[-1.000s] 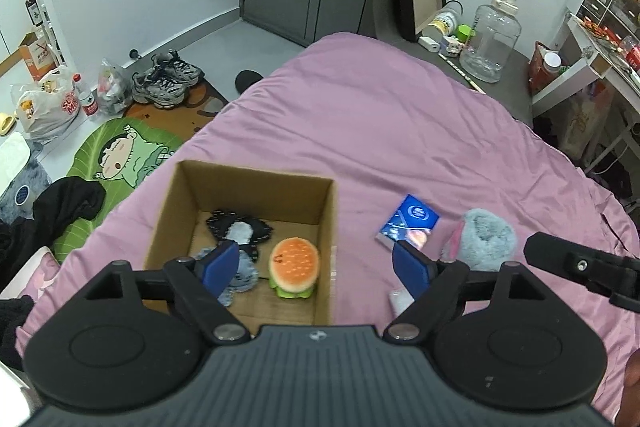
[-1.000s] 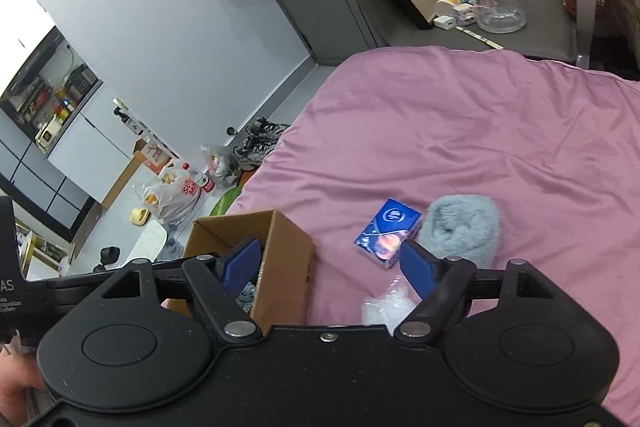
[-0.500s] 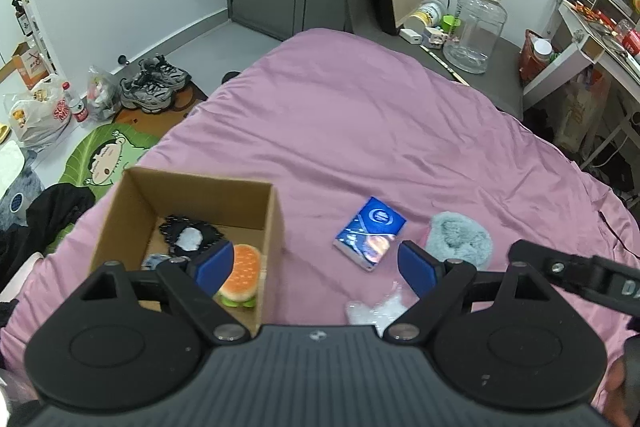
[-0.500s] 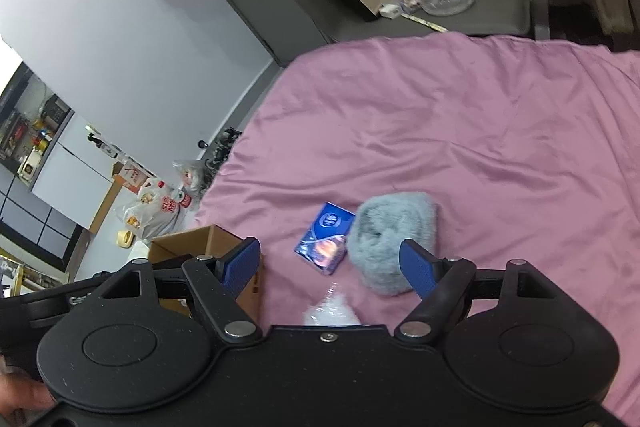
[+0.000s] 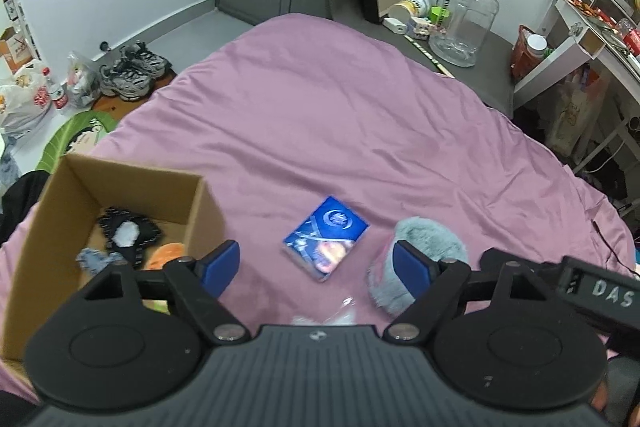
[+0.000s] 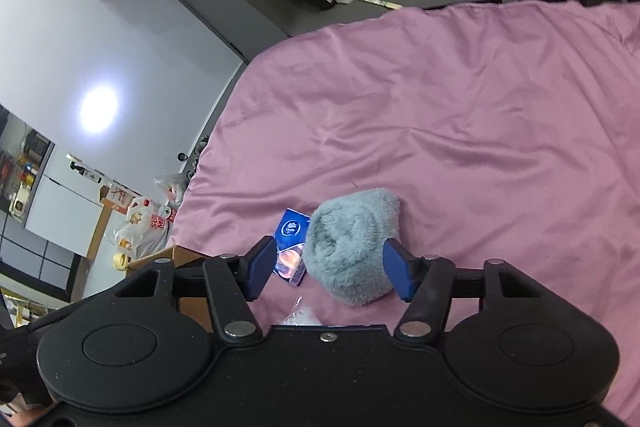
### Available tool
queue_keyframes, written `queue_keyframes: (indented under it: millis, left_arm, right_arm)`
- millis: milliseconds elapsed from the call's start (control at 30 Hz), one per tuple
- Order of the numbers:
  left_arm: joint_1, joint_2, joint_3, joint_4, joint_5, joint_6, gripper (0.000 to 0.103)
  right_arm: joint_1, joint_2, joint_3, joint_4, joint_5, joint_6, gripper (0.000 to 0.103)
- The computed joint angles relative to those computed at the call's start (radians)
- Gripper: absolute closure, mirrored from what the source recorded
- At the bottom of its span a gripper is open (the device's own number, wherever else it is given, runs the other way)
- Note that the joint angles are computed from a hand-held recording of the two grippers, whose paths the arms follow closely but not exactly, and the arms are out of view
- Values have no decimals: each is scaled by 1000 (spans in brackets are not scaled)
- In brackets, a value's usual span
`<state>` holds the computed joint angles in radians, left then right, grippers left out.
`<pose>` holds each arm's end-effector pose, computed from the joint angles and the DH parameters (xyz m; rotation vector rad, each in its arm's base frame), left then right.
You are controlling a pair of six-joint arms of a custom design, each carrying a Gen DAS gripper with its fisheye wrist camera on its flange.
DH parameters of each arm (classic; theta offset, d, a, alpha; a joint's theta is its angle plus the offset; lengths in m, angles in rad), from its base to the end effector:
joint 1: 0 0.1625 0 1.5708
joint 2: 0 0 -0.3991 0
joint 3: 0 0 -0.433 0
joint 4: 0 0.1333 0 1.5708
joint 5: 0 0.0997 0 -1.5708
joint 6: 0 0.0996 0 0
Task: Organize soft objects
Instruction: 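Move the right tool toward the grey fluffy plush while the left tool approaches the clear bag, then close the right tool on the grey fluffy plush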
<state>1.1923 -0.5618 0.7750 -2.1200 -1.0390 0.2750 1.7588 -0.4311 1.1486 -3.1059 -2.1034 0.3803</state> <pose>-0.1556 -0.8888 0.2353 0.7179 2.4909 -0.4751 0.2345 -0.7897 0.0586 -0.5513 -2.5393 1.2704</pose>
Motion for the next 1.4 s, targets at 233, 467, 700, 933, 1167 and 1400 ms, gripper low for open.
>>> queue_keyframes:
  millis: [233,467,700,933,1167,1400]
  left_arm:
    - [-1,63,-61,44,-32,-59,37]
    - [11,124,-138,111,-35,-114,51]
    - [17,170,-196,149,-40,-148,53]
    - [31,246,-318,247,-84,-238,70]
    - [36,266,-337,251,-106,-261,92]
    - [27,219,-283,220,-118,-223,94]
  right_arm:
    - [-37,13,-24,42,45,61,54]
    - [-57,26,-46,73,69,92,57]
    - [-84,41,-62,83,115,149,62]
    - [-98,64,-89,95,120,159,69]
    - [-97,77,-100,93,119,137,73]
    - [-78,67,-84,55,103,90,77]
